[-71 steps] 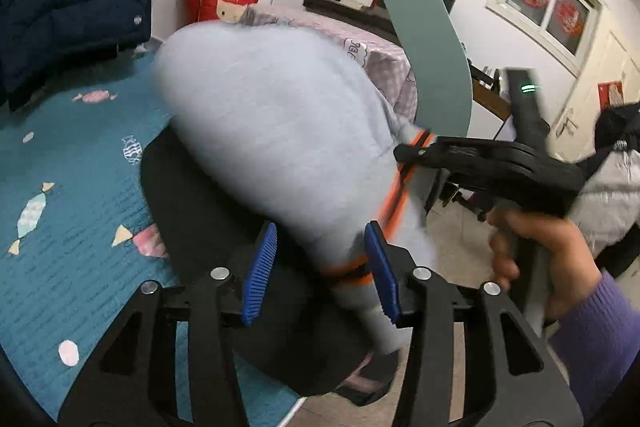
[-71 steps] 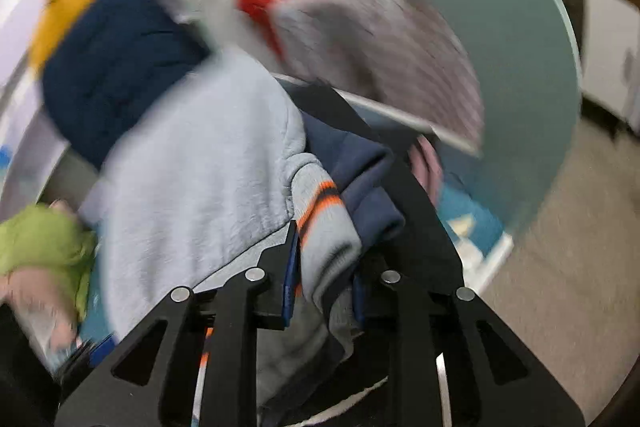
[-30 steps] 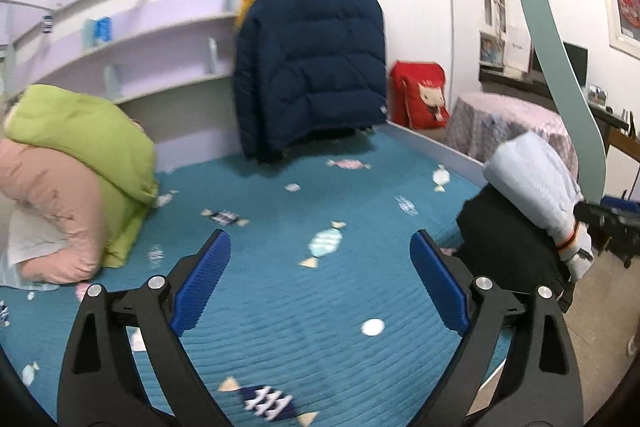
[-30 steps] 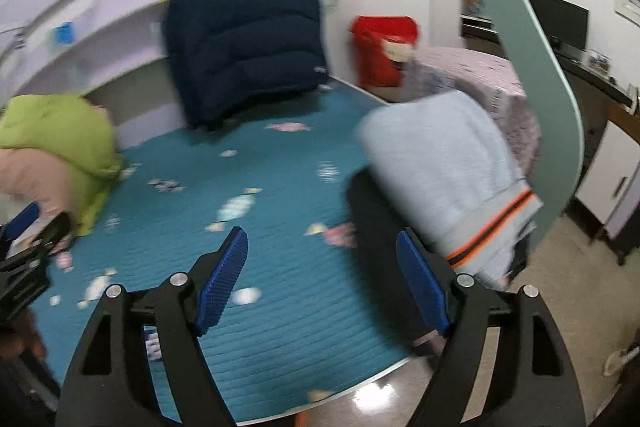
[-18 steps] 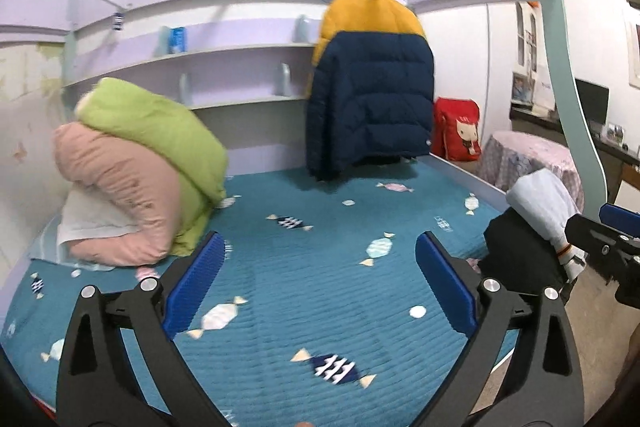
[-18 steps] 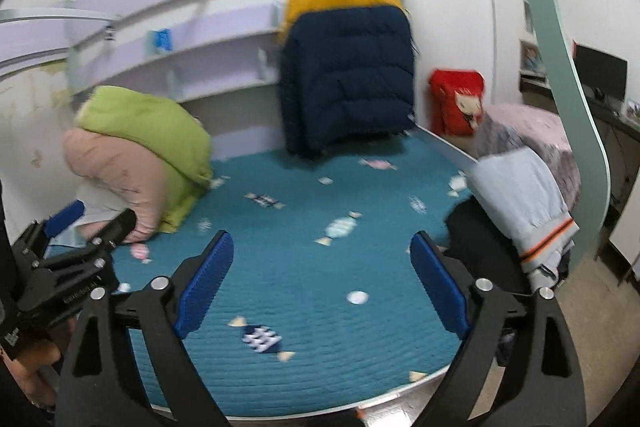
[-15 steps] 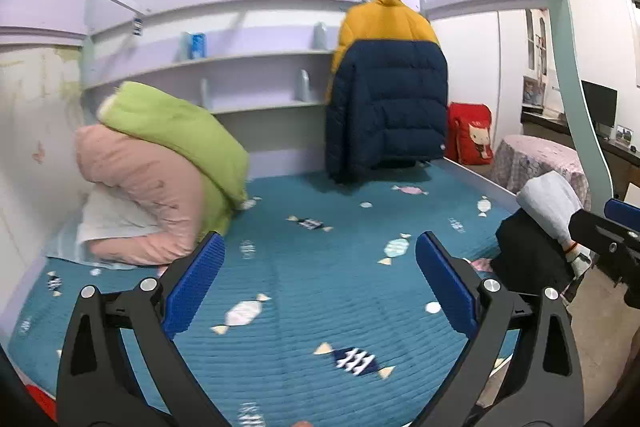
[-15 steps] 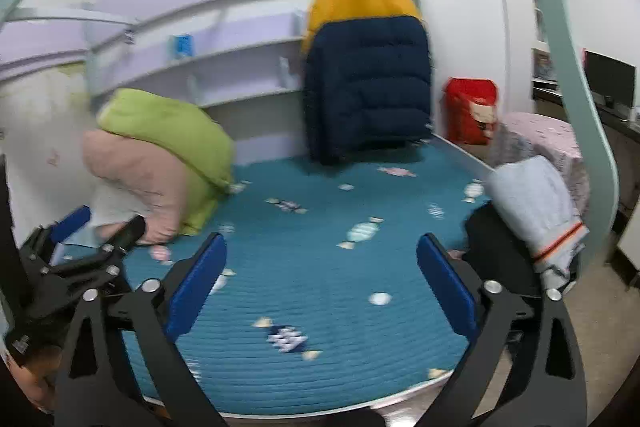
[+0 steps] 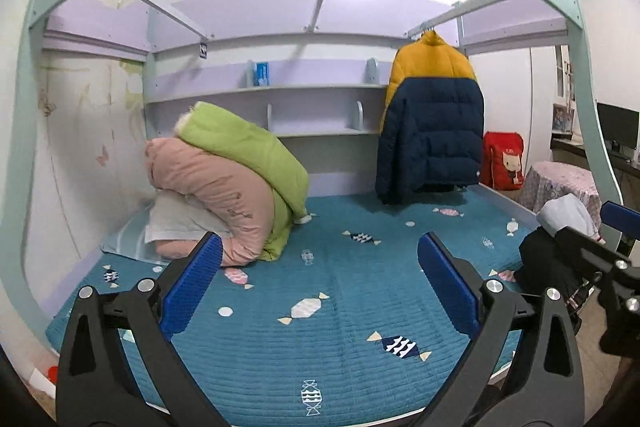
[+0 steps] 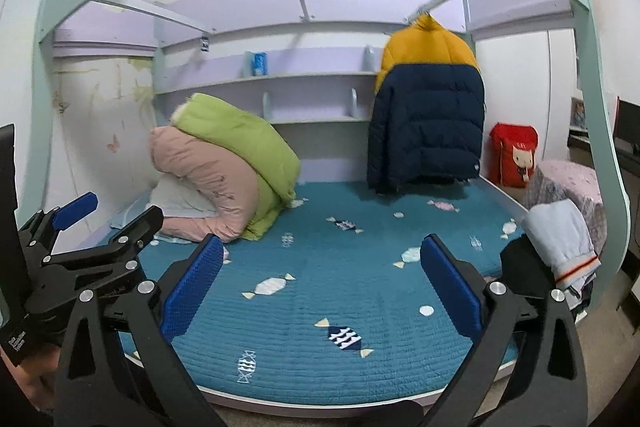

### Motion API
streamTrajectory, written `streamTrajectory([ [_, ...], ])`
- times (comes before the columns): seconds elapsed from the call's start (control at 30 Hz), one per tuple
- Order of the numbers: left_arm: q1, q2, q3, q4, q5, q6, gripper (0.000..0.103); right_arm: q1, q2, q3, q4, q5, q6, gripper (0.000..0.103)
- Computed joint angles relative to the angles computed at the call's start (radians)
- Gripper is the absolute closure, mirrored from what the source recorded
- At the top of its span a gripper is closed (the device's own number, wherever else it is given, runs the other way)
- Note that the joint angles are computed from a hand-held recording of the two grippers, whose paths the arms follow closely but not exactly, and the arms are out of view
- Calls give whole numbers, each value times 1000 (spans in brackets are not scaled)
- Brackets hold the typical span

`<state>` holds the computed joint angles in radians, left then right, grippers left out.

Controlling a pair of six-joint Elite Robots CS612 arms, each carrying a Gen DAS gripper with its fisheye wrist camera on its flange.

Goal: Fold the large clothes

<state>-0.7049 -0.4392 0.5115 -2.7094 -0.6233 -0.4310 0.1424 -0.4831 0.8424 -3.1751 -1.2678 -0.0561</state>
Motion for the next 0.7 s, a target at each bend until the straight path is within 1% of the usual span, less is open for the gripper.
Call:
streamTrajectory([
  [0.1, -11, -26, 47, -71, 22, 40, 5, 4, -19, 36, -35, -11, -13, 8],
  [0.23, -22, -44, 81, -143, 21, 91, 5, 5, -42, 81, -78, -22, -9, 8],
  [0.47, -28, -46, 80, -183, 4, 136, 5, 8, -71, 137, -133, -44, -2, 8],
  [0.57, -30, -47, 81, -194, 4, 138, 5, 7, -78, 153, -153, -44, -6, 8],
  [0.7, -33, -48, 81, -205, 11, 142, 5, 11, -89, 171, -171, -68, -14, 8],
])
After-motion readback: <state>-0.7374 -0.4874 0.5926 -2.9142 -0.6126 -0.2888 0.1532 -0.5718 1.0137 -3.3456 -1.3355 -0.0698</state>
